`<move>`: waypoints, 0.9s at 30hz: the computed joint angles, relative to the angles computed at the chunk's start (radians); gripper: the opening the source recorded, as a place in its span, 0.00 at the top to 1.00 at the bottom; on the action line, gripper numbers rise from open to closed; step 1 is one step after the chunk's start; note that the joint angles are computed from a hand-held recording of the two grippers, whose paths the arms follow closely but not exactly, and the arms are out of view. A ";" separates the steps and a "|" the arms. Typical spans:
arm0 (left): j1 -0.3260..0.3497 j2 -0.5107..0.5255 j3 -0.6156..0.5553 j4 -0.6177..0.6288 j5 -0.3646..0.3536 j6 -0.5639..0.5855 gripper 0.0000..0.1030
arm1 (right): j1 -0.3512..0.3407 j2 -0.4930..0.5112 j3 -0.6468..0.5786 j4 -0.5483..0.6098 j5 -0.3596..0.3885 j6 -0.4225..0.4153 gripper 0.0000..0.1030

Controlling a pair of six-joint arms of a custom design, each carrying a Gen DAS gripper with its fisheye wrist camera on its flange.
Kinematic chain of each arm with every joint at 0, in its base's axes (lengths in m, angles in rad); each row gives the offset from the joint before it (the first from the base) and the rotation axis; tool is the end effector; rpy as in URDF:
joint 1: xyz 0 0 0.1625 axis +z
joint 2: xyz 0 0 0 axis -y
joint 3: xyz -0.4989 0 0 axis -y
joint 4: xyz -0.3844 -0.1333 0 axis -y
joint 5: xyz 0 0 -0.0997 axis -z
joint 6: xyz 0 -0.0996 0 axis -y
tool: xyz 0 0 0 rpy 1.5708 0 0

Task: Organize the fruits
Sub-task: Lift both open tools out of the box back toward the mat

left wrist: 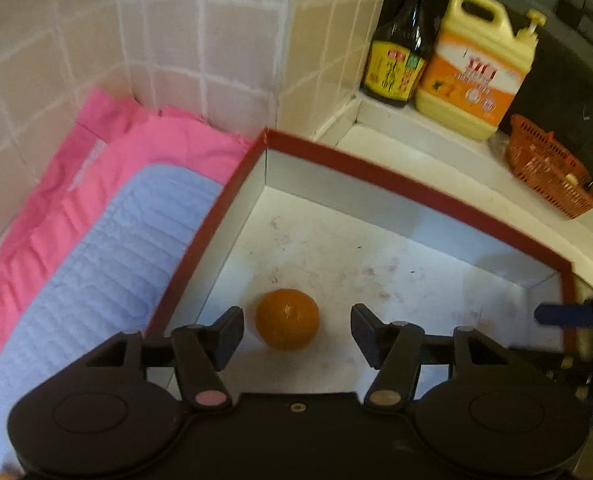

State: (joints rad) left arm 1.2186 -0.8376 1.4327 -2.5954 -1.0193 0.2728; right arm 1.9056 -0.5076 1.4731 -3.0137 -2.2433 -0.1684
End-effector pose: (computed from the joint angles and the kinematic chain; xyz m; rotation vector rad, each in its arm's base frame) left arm -0.0943 -0.7944 0.2821 0.6341 2.4745 -0.5843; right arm 0.3233 -0.7124 0.0655 0.4054 -2.4085 0.6608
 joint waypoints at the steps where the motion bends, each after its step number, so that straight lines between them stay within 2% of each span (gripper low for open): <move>1: -0.007 -0.019 0.022 -0.018 0.003 0.003 0.31 | 0.007 -0.012 0.014 -0.024 0.000 -0.003 0.40; 5: -0.041 -0.118 0.137 -0.122 0.027 0.014 0.30 | 0.029 -0.058 0.062 -0.092 0.041 -0.003 0.36; 11: -0.097 -0.281 0.299 -0.288 0.108 0.031 0.29 | 0.093 -0.072 0.083 -0.227 0.048 -0.085 0.18; 16: -0.147 -0.409 0.409 -0.422 0.228 0.049 0.25 | 0.147 -0.059 0.064 -0.305 0.104 -0.165 0.08; 23: -0.217 -0.578 0.526 -0.551 0.412 0.066 0.23 | 0.204 -0.018 0.009 -0.323 0.231 -0.225 0.07; 27: -0.249 -0.656 0.583 -0.600 0.522 0.087 0.23 | 0.227 0.016 -0.020 -0.290 0.273 -0.236 0.07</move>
